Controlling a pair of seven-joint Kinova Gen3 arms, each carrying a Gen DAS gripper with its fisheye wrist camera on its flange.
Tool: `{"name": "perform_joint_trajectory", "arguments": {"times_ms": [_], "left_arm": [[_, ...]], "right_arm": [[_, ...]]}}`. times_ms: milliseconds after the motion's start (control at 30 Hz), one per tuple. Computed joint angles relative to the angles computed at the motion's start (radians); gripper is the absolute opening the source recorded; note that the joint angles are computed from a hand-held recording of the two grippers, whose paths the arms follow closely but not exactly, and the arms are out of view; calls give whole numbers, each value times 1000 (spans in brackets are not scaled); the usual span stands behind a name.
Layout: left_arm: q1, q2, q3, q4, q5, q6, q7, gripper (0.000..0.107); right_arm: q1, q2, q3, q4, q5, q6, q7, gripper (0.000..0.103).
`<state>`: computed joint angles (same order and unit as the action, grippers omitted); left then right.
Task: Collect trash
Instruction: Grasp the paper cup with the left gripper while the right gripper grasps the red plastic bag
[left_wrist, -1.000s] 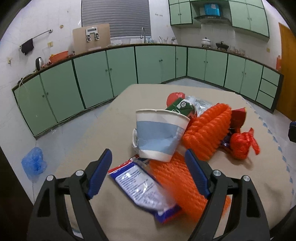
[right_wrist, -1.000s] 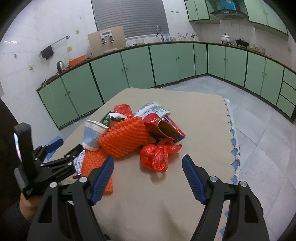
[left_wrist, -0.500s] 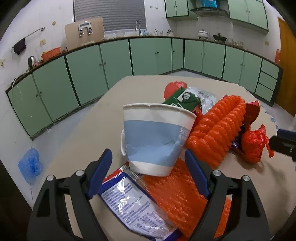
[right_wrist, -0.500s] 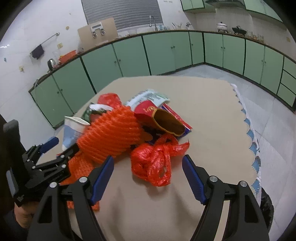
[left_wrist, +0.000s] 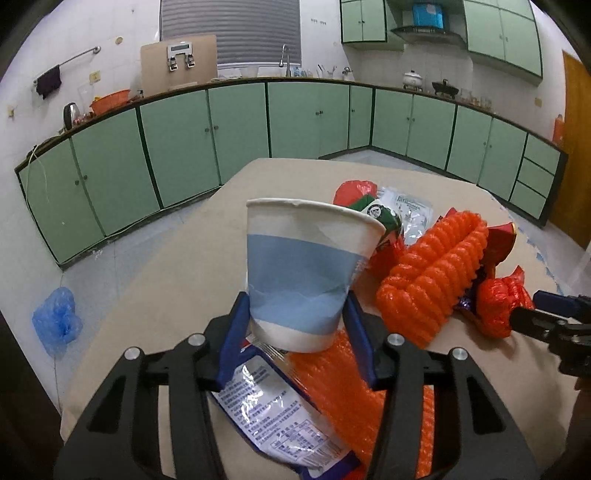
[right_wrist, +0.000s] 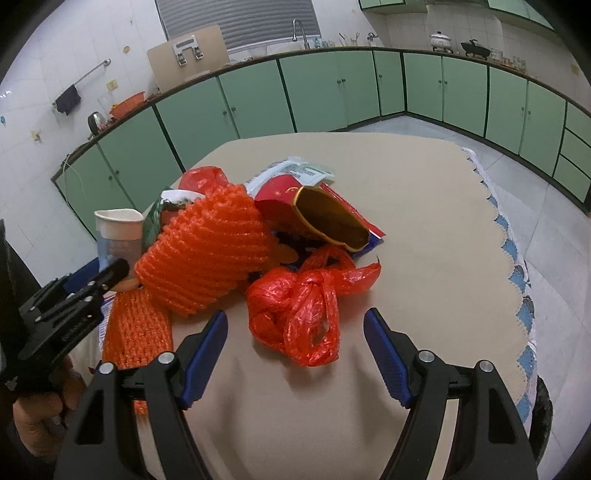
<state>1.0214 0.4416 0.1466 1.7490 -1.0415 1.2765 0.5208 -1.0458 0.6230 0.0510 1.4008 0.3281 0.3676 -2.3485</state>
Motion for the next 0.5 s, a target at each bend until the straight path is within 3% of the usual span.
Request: {"name": "perform_joint_trajectory", "arguments": {"times_ms": [133, 200, 267, 500], "left_arm": [[6, 1, -1, -4, -3, 12, 5, 49], [5, -2, 0, -2, -4, 10, 6, 49], [4, -3, 1, -1, -4, 11, 8, 49], [24, -23, 10, 14, -12, 29, 48, 49]], "right_arm": [[4, 16, -8, -24, -4, 21, 8, 74], [21, 34, -33, -52, -14, 52, 32, 64], [55, 49, -80, -81, -38, 87, 85, 36], [43, -3, -52, 3, -44, 6, 87, 26]]}}
